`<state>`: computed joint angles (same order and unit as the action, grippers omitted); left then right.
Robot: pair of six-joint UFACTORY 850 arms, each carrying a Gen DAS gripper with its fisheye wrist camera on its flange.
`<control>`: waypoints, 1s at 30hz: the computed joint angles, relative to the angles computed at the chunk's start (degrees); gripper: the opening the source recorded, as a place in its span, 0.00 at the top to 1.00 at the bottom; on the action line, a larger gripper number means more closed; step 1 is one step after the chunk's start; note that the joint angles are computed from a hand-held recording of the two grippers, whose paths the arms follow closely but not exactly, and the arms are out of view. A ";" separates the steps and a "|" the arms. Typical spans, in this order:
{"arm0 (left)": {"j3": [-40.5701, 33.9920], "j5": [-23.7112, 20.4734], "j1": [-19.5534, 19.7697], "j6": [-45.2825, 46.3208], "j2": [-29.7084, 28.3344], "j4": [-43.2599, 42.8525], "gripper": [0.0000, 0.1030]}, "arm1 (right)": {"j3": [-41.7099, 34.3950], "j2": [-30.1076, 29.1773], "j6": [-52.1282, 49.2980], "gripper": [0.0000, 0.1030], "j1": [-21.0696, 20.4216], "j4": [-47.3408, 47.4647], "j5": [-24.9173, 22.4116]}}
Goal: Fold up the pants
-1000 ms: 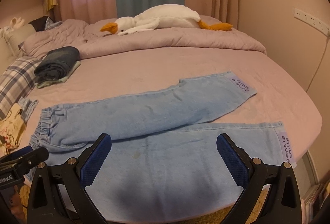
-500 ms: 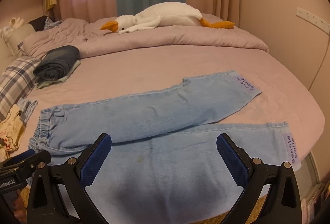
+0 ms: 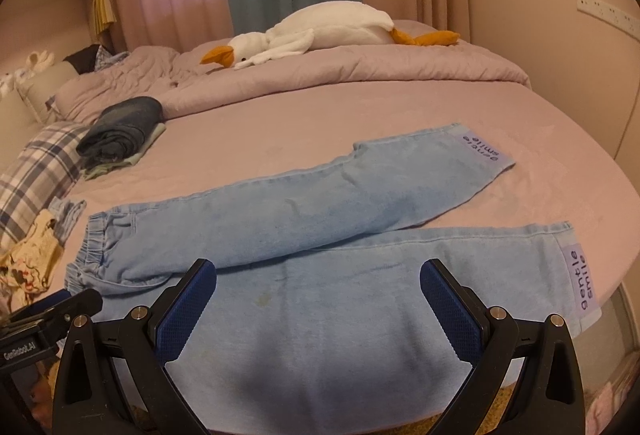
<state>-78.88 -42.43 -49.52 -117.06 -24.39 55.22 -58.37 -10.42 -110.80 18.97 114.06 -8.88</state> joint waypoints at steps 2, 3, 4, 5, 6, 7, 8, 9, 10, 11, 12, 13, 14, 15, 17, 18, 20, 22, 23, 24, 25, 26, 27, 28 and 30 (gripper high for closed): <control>-0.79 0.13 -0.03 0.75 -0.51 -0.72 0.07 | 0.28 0.03 1.33 0.01 -0.50 -1.15 -0.56; -1.13 0.05 -0.11 1.03 -0.74 -0.86 0.07 | 0.31 0.00 2.85 0.01 -0.81 -2.58 -0.93; -1.79 -0.26 -0.21 1.79 -1.12 -1.28 0.07 | 0.38 0.02 3.92 0.01 -1.10 -3.49 -1.36; -2.23 -0.39 -0.27 2.27 -1.38 -1.43 0.07 | 0.56 0.12 4.05 0.01 -1.42 -3.45 -1.85; -2.67 -0.50 -0.33 2.69 -1.66 -1.57 0.07 | 0.71 0.20 4.17 0.01 -1.75 -3.48 -2.20; -3.17 -0.62 -0.34 3.23 -1.97 -1.88 0.07 | 0.78 0.24 4.24 0.01 -1.99 -3.44 -2.37; -3.68 -0.72 -0.40 3.79 -2.29 -2.08 0.07 | 0.87 0.29 4.27 0.01 -2.26 -3.41 -2.55; -4.03 -0.81 -0.40 4.17 -2.52 -2.27 0.07 | 0.95 0.33 4.32 0.01 -2.45 -3.38 -2.64; -4.33 -0.95 -0.43 4.56 -2.74 -2.51 0.07 | 0.98 0.33 4.69 0.01 -2.61 -3.65 -2.63; -4.69 -1.10 -0.41 5.09 -2.99 -2.91 0.07 | 0.96 0.26 5.24 0.01 -2.83 -4.17 -2.69; -4.95 -1.24 -0.41 5.34 -3.18 -3.17 0.07 | 0.97 0.21 5.52 0.01 -3.05 -4.43 -2.87; -5.06 -1.30 -0.40 5.40 -3.29 -3.24 0.07 | 1.00 0.17 5.62 0.01 -3.18 -4.45 -2.91; -5.13 -1.45 -0.39 5.43 -3.35 -3.32 0.07 | 1.02 0.13 5.63 0.01 -3.34 -4.40 -2.89; -5.17 -1.64 -0.40 5.38 -3.40 -3.42 0.07 | 1.04 0.10 5.58 0.01 -3.48 -4.30 -2.87; -4.85 -1.98 -0.25 5.09 -3.27 -3.68 0.07 | 1.01 -0.03 5.40 0.01 -3.69 -3.95 -2.55; -4.62 -2.24 -0.11 4.98 -3.16 -4.00 0.07 | 0.94 -0.14 5.45 0.01 -3.87 -3.94 -2.43; -4.13 -2.62 0.15 4.58 -2.92 -4.40 0.08 | 0.79 -0.31 5.89 0.01 -4.43 -3.84 -2.22; -3.52 -2.96 0.44 3.97 -2.54 -4.65 0.09 | 0.55 -0.51 7.00 0.01 -4.97 -4.26 -1.78; -3.00 -3.27 0.62 3.37 -2.19 -4.72 0.09 | 0.40 -0.65 7.96 0.01 -5.32 -4.97 -1.60; -2.49 -3.61 0.77 2.68 -1.85 -4.59 0.09 | 0.28 -0.75 8.72 0.01 -5.58 -5.59 -1.34; -2.25 -3.82 0.91 2.46 -1.68 -4.64 0.09 | 0.19 -0.84 9.51 0.01 -5.93 -6.19 -1.08; -1.98 -4.19 1.10 2.26 -1.52 -5.03 0.09 | 0.15 -0.91 9.67 0.01 -6.28 -5.91 -0.71; -1.74 -4.34 1.27 1.98 -1.39 -5.28 0.10 | 0.06 -1.02 10.45 0.01 -6.68 -5.90 -0.13; -1.67 -4.31 1.32 1.85 -1.40 -5.35 0.10 | 0.01 -1.11 11.04 0.01 -6.97 -6.04 0.04; -1.65 -4.27 1.44 2.18 -1.40 -5.72 0.10 | -0.13 -1.31 12.12 0.01 -7.58 -6.37 0.18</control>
<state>-80.53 -46.70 -48.08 -114.88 -25.79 49.51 -58.50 -11.72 -98.68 11.38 107.69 -8.70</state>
